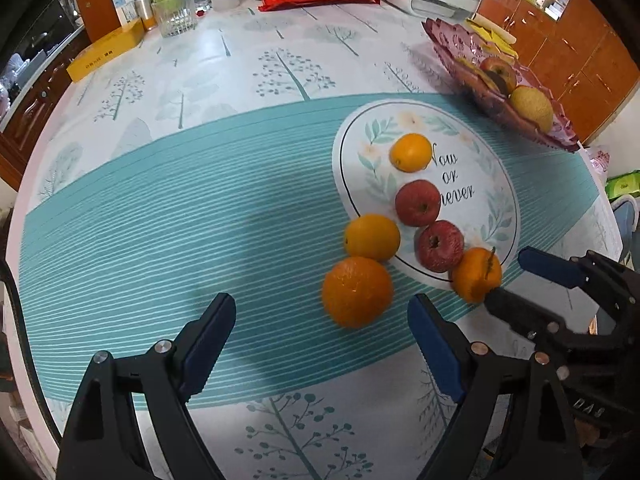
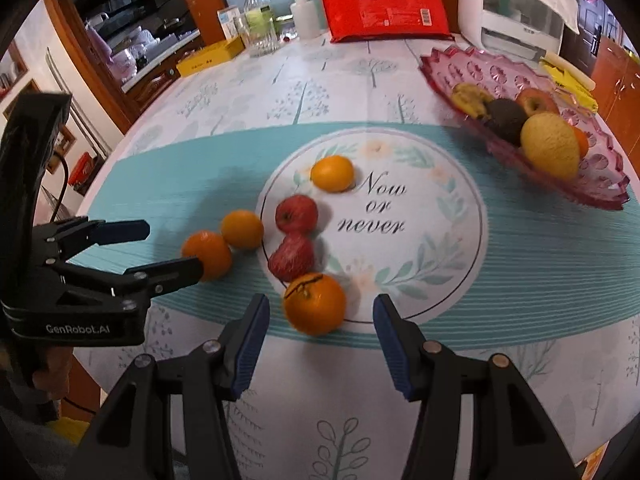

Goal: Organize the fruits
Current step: 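Grasp a large orange with the left tool while the right tool grasps a stemmed orange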

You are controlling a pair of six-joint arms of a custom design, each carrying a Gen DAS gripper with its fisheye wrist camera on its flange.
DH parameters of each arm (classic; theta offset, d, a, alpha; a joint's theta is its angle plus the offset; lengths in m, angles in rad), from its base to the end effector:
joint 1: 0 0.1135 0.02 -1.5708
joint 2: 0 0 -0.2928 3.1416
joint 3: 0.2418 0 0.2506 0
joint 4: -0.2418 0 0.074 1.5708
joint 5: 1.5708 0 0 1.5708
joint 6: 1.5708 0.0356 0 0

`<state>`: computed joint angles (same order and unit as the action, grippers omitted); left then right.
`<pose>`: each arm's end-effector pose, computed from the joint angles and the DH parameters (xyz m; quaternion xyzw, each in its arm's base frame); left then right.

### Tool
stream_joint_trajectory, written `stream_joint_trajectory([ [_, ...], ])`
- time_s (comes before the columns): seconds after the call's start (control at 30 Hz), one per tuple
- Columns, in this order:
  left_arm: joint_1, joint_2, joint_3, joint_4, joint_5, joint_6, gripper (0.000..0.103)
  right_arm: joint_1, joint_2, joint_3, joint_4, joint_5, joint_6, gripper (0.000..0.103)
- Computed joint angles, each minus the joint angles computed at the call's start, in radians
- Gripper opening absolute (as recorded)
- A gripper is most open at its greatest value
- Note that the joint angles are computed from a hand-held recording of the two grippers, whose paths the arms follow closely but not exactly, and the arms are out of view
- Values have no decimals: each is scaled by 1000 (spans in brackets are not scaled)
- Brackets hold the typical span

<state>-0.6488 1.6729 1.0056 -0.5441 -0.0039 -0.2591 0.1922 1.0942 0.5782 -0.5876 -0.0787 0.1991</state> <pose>0.2524 -0.1912 0.1987 0.1902 0.9653 -0.0767 0.1615 0.1724 0.0364 0.2081 -0.0057 0.9721 0.0825 0.2194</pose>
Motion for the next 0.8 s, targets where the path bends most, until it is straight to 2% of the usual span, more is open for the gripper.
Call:
stream_joint_trajectory([
  [0.27, -14, 32, -14, 64, -20, 31, 83, 72, 26, -50, 87, 73, 69, 55],
  [0.33, -14, 44, -13, 75, -17, 36, 78, 87, 34, -54, 102, 95, 79, 55],
  [0.47, -17, 59, -16, 87, -16, 41, 75, 108, 42, -67, 126, 124, 95, 54],
  [0.53, -16, 67, -16, 91, -5, 41, 69, 121, 45, -76, 136, 144, 103, 54],
  [0.7, -34, 69, -23, 113, -23, 44, 64, 146, 58, -91, 154, 178, 120, 54],
  [0.8, -42, 69, -25, 124, -29, 47, 56, 159, 67, -97, 168, 199, 123, 50],
])
